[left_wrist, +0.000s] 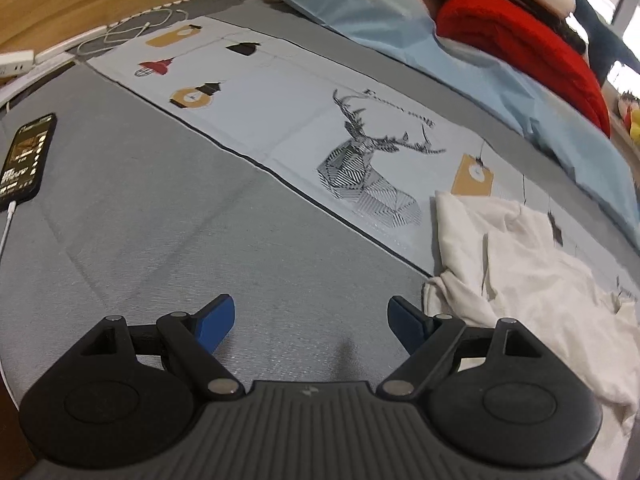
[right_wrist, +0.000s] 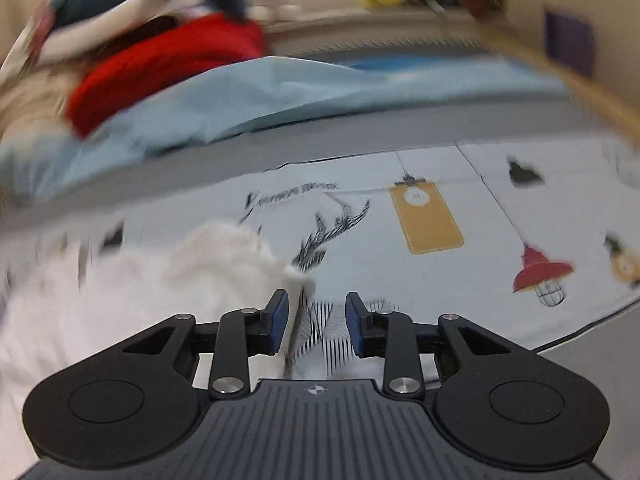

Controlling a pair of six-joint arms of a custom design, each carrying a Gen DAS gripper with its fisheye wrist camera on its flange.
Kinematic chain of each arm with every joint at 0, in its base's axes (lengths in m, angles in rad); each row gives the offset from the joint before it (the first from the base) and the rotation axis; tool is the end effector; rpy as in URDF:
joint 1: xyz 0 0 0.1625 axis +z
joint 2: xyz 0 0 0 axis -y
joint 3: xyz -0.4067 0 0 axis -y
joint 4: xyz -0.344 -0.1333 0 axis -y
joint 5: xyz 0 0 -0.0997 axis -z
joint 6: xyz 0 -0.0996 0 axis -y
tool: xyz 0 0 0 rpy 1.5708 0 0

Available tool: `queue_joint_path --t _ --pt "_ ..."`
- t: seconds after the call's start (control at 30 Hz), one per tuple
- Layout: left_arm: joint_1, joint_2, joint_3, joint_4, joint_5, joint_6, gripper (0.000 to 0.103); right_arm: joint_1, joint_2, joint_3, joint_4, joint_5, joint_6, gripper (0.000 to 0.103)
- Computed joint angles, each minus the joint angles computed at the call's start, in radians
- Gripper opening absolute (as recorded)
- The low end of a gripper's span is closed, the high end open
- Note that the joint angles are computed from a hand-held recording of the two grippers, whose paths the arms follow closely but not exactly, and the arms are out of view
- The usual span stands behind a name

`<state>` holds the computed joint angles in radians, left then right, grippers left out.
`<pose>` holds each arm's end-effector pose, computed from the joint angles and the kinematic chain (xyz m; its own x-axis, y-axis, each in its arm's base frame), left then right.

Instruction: Fold small clothes

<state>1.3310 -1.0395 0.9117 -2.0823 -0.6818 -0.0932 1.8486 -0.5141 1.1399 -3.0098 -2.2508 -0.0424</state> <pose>0.0467 -0.6957 0.5661 -0.7368 -0.3716 -0.5649 0.1226 0.7482 -0.6520 0.2758 -0.7093 0.1802 -0.8643 0.1978 0.4625 -0.2253 0.6698 -0.7075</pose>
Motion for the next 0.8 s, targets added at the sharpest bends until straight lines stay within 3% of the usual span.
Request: queue_joint_path --t 0.13,0.23,0.37,0.43,0.47,0.53,0.63,0.8 --pt "-0.007 0.019 0.001 0.009 0.021 0.015 0.088 -0.07 0.005 -0.103 0.223 0.157 0.326 0.033" --pt "-0.011 0.029 0.007 -0.004 0.035 0.033 0.088 -0.099 0.035 -0.132 0.197 0.231 0.419 0.033" --pt "-0.015 0.043 0.006 -0.003 0.051 0.055 0.088 -0.113 0.072 -0.196 0.244 0.273 0.501 0.029" --pt "-0.016 0.047 0.008 -0.002 0.054 0.062 0.088 -0.109 0.092 -0.231 0.248 0.267 0.479 0.005" --pt "-0.017 0.049 0.01 -0.005 0.056 0.067 0.088 -0.098 0.109 -0.256 0.239 0.224 0.436 0.001" --pt "-0.019 0.05 0.015 -0.012 0.061 0.077 0.088 -0.084 0.145 -0.311 0.216 0.172 0.351 0.0" --pt "-0.019 0.051 0.022 -0.021 0.074 0.094 0.088 -0.086 0.169 -0.363 0.226 0.159 0.361 0.0" --pt "-0.018 0.05 0.022 -0.023 0.075 0.093 0.088 -0.077 0.231 -0.471 0.216 0.067 0.235 0.0"
